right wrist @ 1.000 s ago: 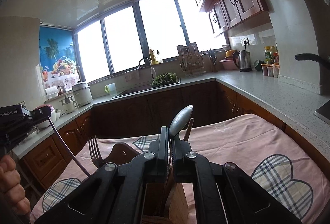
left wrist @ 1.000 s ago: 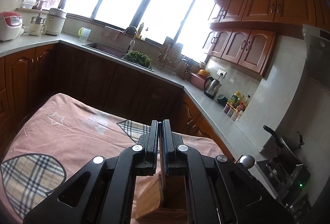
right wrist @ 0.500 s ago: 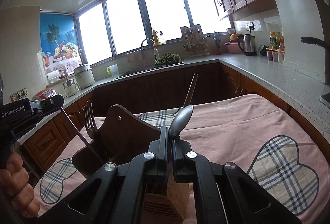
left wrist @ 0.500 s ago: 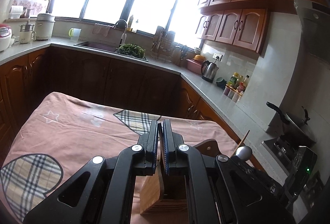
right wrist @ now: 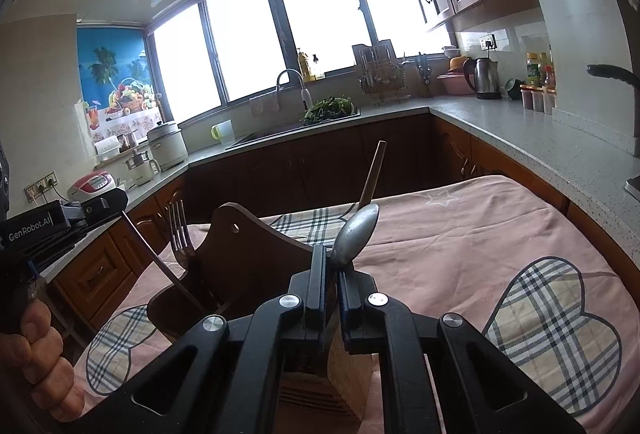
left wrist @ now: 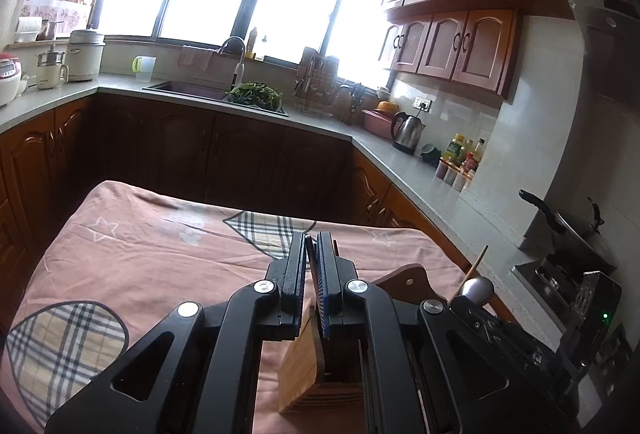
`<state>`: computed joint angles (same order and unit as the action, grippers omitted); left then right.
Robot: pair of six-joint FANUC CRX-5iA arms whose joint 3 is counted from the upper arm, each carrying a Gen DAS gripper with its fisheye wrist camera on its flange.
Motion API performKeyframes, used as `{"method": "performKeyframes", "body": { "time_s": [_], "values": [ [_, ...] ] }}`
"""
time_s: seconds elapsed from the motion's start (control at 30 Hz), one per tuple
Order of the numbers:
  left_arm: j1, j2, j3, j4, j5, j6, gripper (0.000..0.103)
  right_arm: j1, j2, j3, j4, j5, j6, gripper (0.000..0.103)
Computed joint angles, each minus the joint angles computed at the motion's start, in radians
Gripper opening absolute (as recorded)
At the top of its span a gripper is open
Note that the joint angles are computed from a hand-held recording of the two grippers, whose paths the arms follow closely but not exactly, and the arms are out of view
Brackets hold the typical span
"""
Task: Organize utensils
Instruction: 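Lower both utensils into the holder and open both grippers, then withdraw both grippers back toward the remaining chopsticks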
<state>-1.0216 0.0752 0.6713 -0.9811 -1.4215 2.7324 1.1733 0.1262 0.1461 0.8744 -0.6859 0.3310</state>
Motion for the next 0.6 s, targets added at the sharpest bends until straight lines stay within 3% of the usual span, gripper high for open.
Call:
{"method": "performKeyframes", "body": {
  "time_s": [0.17, 0.23, 0.3, 0.53, 0.6],
  "values": [
    [0.015, -0.006, -0.006, 0.025, -0.002, 0.007, 0.005, 0.003, -0.004, 0.003, 0.000, -0.009, -0.009, 0.009],
    [0.021, -0.008, -0.007, 0.040, 0.000, 0.005, 0.010, 0.005, -0.006, 0.003, 0.000, -0.016, -0.018, 0.013],
    [0.022, -0.002, 0.001, 0.045, -0.011, 0.002, 0.030, 0.004, -0.015, -0.005, -0.005, -0.011, -0.030, 0.038],
    [0.012, -0.005, -0.003, 0.045, -0.033, 0.032, 0.067, 0.004, -0.055, -0.047, 0.009, 0.012, -0.097, 0.058],
    [-0.002, -0.002, 0.004, 0.030, -0.058, 0.043, 0.085, 0.004, -0.067, -0.058, 0.018, 0.016, -0.112, 0.073]
  ]
}}
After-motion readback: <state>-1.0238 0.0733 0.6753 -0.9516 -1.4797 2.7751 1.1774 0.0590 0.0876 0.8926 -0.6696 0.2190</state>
